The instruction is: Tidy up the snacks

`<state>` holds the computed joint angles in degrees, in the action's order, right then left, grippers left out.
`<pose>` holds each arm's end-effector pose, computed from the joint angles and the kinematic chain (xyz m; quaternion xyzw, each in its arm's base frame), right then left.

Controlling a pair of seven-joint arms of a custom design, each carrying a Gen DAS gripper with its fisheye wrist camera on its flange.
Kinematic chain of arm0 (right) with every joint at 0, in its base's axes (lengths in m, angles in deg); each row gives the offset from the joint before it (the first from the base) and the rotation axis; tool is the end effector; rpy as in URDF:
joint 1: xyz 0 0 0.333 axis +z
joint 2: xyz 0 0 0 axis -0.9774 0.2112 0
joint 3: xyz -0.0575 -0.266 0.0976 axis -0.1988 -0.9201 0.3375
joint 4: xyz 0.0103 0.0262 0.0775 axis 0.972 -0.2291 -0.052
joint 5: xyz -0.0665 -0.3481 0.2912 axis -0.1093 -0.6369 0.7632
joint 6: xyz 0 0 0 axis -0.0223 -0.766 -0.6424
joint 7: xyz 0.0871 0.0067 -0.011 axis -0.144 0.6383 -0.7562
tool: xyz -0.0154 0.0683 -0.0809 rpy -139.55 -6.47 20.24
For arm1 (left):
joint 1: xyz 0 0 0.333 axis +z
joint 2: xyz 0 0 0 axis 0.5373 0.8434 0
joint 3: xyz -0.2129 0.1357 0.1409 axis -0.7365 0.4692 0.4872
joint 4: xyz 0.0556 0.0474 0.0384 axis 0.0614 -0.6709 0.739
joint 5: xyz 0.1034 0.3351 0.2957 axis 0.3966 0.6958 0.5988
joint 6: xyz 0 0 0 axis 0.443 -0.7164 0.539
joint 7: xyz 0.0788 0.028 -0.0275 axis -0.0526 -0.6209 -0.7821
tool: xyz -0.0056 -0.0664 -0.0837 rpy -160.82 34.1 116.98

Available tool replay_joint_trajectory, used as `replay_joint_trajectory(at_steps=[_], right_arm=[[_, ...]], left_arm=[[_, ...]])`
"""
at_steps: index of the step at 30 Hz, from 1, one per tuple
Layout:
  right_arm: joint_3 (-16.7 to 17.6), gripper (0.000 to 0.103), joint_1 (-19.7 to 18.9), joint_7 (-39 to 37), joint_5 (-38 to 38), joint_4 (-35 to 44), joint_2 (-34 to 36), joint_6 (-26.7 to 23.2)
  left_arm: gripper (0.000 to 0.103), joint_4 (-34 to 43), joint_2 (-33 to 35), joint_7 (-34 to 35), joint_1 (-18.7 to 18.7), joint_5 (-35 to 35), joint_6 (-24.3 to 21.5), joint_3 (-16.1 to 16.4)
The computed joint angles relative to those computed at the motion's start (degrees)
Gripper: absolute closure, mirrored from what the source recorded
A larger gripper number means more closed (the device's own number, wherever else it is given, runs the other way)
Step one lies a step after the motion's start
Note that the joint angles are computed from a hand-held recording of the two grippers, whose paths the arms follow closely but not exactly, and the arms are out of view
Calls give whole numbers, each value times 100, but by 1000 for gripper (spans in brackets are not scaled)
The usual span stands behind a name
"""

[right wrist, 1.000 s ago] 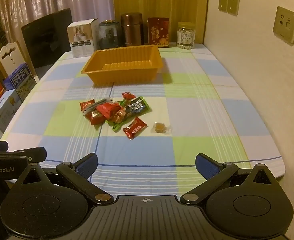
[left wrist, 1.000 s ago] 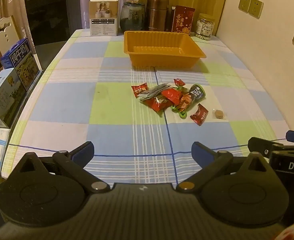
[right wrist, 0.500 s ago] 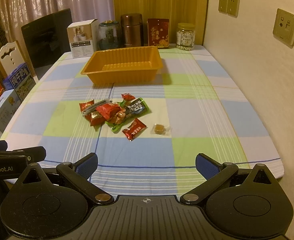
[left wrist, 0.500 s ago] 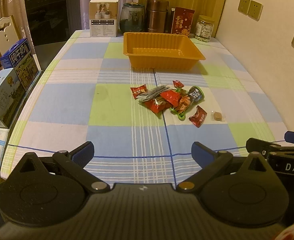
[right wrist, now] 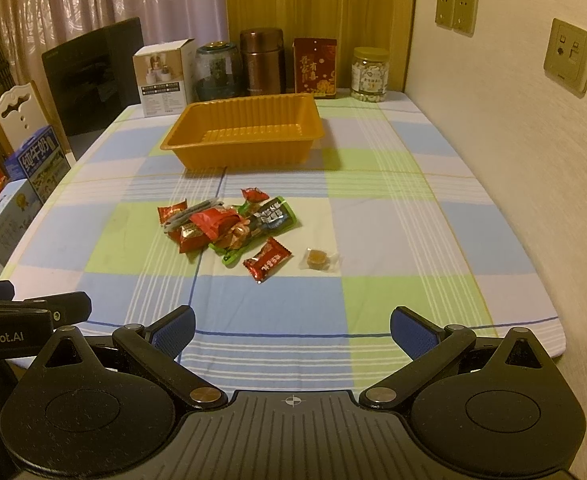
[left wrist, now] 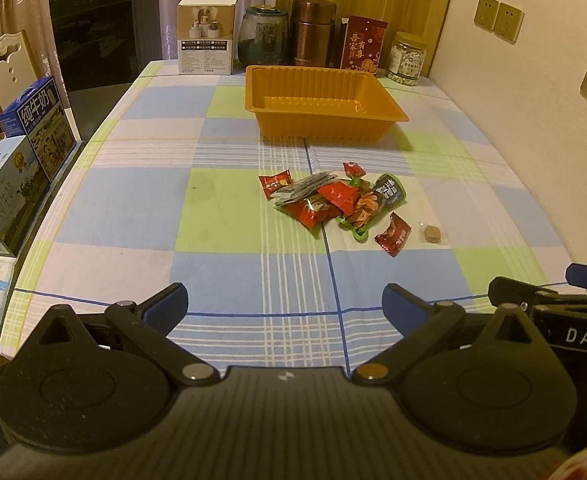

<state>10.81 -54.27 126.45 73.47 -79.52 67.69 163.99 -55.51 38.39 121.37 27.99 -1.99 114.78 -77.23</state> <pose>0.5648 0.3458 0.5524 -0.7610 0.5373 -0.1723 0.3201 0.5083 -0.2384 0.5499 -0.7520 0.5572 -0.2391 0.2587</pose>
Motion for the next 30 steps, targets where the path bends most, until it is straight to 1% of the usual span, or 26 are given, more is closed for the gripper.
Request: replay_joint_trajectory(at_steps=[30], right_arm=[[7, 0, 0, 47, -51, -10, -11, -2]], left_arm=[[0, -15, -8, -29, -5, 9, 18, -4]])
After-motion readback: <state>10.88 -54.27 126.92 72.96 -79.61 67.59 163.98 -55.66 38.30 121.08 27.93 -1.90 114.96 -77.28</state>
